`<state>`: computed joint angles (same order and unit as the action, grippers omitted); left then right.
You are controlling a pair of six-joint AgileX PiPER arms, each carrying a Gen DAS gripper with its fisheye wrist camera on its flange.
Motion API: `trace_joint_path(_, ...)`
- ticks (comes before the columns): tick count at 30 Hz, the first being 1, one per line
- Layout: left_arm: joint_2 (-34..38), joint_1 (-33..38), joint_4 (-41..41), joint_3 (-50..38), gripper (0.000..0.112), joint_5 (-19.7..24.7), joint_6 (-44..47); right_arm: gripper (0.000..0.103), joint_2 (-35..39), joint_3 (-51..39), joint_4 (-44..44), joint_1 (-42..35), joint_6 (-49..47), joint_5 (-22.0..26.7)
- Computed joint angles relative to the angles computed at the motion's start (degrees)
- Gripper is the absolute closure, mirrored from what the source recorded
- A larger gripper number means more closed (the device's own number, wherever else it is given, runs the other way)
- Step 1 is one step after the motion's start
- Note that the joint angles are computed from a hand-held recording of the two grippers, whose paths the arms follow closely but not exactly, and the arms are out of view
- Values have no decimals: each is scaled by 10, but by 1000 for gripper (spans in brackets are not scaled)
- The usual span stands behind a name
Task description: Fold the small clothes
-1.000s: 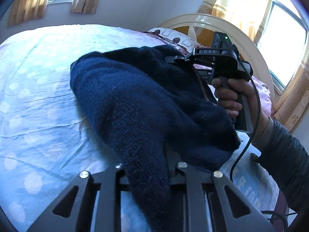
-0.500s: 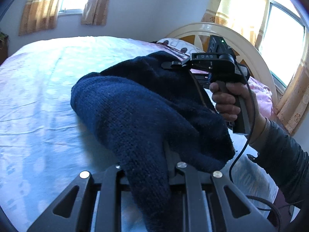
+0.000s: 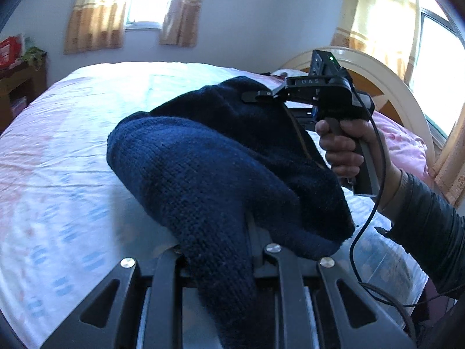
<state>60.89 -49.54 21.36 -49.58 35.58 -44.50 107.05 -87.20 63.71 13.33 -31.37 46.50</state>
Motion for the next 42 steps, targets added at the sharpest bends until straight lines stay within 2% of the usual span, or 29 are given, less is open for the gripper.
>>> trace_joint_path(5, -41, -32, 64, 18, 93, 53, -81, 86, 41, -61, -24, 58, 41, -8)
trace_joint_path(12, -92, -39, 88, 50, 93, 95, -119, 86, 97, -129, -47, 115, 81, -11)
trace_joint_path(19, -144, -98, 141, 82, 93, 167, -206, 86, 167, -234, -90, 162, 144, 9)
trace_joint_path(26, -187, -171, 183, 110, 93, 246, -297, 86, 255, -380, -151, 210, 222, 48)
trace_joint_path(30, -185, -135, 157, 137, 91, 205, -304, 86, 296, -437, -223, 220, 284, 61)
trace_joint_path(34, -128, -170, 192, 150, 84, 209, -382, 85, 337, -481, -291, 218, 346, 84)
trace_joint_path(35, -122, -177, 198, 150, 77, 215, -395, 85, 346, -489, -301, 217, 354, 91)
trace_joint_path(37, -107, -186, 205, 140, 76, 225, -411, 83, 347, -485, -313, 216, 365, 91)
trace_joint_path(40, -105, -190, 191, 119, 75, 244, -402, 77, 294, -414, -365, 233, 368, 43)
trace_joint_path(42, -112, -195, 189, 111, 75, 259, -400, 60, 226, -322, -365, 241, 355, -9)
